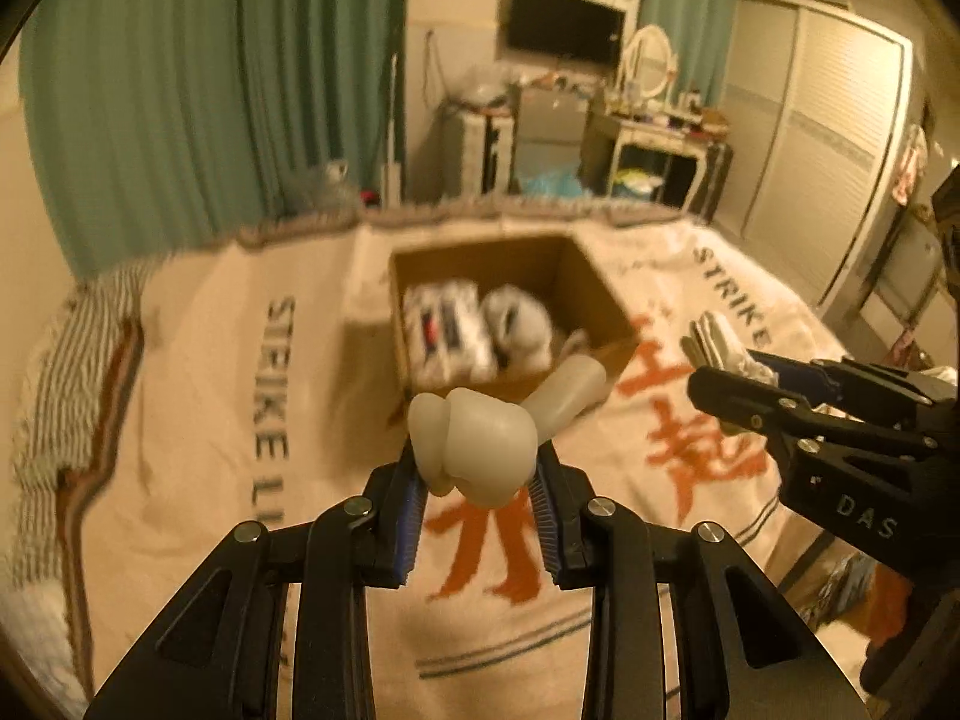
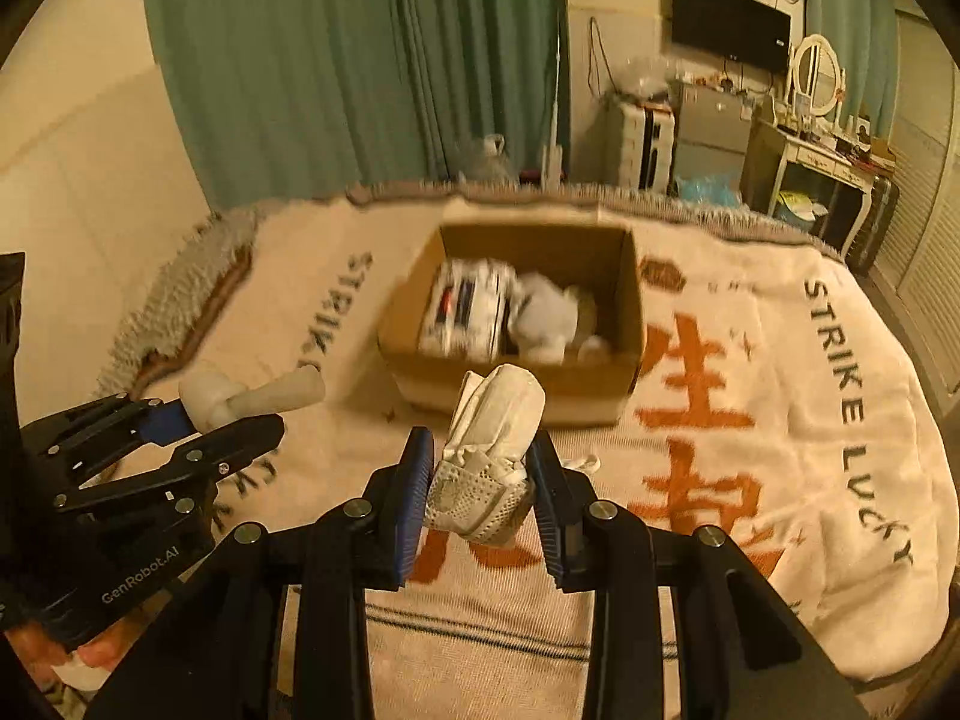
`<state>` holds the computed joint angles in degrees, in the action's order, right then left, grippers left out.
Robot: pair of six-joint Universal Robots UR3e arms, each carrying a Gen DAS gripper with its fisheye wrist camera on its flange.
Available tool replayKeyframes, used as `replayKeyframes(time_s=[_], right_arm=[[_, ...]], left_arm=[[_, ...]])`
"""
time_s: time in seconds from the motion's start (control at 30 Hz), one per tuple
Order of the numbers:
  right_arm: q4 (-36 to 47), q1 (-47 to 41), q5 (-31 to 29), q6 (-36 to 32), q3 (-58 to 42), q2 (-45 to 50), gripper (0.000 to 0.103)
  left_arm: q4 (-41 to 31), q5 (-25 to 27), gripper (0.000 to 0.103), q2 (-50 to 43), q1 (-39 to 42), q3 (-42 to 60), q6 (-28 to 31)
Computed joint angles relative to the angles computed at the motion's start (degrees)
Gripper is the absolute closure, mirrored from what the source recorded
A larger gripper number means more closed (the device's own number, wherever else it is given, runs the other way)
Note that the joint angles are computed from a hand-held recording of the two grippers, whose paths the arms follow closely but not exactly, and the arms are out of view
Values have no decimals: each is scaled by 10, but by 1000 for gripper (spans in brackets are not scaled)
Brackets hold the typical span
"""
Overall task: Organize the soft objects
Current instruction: 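Carry both white toys into the box and open both grippers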
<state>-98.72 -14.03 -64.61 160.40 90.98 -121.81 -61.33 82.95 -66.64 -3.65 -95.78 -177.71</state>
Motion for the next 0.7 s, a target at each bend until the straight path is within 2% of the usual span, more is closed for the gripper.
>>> replayKeyframes(time_s=[0.2, 0.37, 0.5, 0.7], right_arm=[[-15, -39, 49, -8, -122, 107, 71], [-90, -4, 36, 25, -217, 251, 71], [-139, 27, 11, 37, -278, 367, 71], [-176, 43, -5, 47, -359, 530, 71]], left_arm=[[34, 10, 72, -132, -27, 131, -24], [61, 22, 72, -274, -32, 237, -43], [69, 36, 72, -393, -39, 327, -34], [87, 50, 72, -511, -39, 391, -20]])
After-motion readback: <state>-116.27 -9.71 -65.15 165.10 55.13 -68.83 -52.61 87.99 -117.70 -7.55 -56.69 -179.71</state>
